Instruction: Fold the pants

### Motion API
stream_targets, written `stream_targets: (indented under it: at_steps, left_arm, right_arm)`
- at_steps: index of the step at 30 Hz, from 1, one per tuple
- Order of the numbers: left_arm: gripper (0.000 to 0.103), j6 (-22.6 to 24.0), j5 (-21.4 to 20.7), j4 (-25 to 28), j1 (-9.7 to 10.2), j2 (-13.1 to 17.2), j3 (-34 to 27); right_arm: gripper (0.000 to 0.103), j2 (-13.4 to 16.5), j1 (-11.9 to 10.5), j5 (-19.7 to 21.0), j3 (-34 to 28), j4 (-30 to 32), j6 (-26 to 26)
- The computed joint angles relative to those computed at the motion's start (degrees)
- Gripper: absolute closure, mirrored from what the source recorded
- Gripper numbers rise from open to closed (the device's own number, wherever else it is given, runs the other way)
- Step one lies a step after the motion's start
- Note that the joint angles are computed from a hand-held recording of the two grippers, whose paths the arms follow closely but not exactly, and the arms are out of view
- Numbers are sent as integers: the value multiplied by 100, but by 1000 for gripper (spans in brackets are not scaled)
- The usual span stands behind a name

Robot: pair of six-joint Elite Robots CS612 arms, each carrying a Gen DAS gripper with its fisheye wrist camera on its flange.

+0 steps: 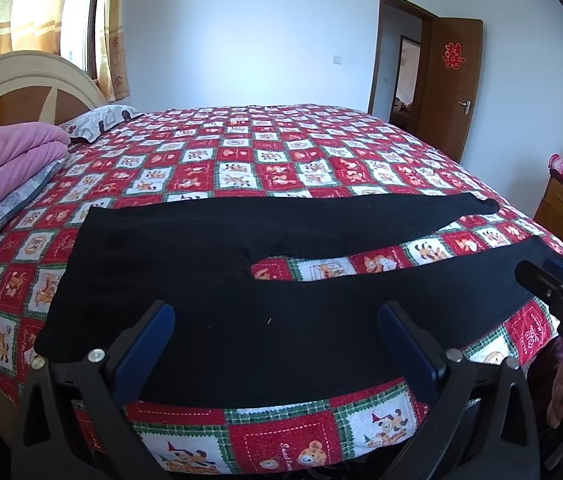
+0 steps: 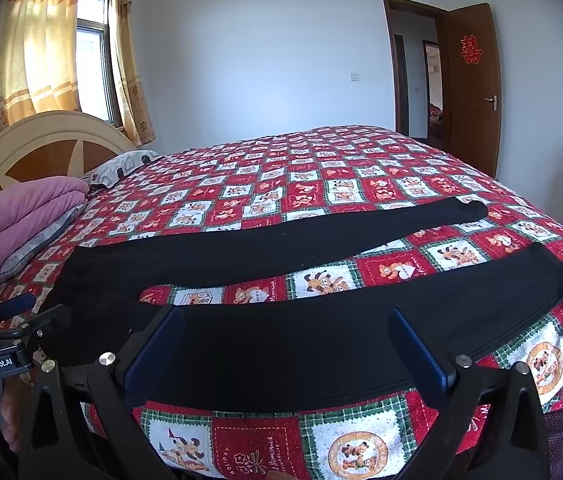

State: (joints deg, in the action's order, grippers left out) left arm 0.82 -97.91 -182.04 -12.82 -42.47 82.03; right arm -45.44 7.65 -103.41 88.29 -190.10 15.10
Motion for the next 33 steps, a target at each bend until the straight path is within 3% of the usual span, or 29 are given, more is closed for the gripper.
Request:
stream_targets:
  at_steps: [33]
  left_arm:
    - [0,80,-41,157,33,81,-88]
  right_arm:
    - [1,47,1,27,-48,189,-7]
